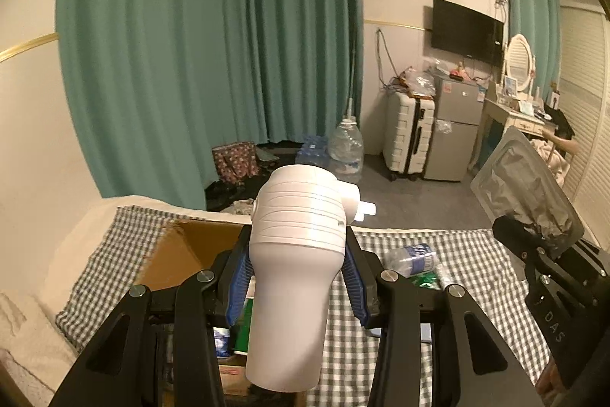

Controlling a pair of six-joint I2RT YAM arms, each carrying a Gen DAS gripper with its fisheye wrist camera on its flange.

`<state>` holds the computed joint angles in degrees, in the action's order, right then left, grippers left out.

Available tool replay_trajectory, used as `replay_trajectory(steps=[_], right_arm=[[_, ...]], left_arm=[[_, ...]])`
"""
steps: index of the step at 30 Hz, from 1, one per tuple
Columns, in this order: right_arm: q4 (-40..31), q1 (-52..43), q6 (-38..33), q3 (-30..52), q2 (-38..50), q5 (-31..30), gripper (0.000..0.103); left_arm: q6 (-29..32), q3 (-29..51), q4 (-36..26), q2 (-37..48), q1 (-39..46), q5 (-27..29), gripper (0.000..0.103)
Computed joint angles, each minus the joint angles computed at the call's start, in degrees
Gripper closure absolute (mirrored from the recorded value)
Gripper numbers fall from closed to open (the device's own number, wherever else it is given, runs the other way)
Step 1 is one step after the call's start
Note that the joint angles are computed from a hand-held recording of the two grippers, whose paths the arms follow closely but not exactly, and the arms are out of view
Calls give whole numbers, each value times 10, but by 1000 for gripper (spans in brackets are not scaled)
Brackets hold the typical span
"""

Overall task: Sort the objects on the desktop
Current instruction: 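Lift the blister pack and spray bottle and carry both over the cardboard box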

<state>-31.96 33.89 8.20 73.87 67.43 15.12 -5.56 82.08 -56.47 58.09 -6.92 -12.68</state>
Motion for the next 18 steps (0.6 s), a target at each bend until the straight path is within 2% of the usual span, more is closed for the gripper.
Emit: replay_trajectory(steps=[8,11,15,18], right_arm=[[-7,84,21,49,48,47,95],[-8,110,24,71,73,58,95],[-2,140,28,93,107,70,95],[6,156,27,104,132,75,95]], left_arm=[[47,9,-14,-17,153,97,59],[63,6,-11,-21,193,103,59],[87,10,-13,-6,291,177,59],[100,6,-8,4,350,211,59]])
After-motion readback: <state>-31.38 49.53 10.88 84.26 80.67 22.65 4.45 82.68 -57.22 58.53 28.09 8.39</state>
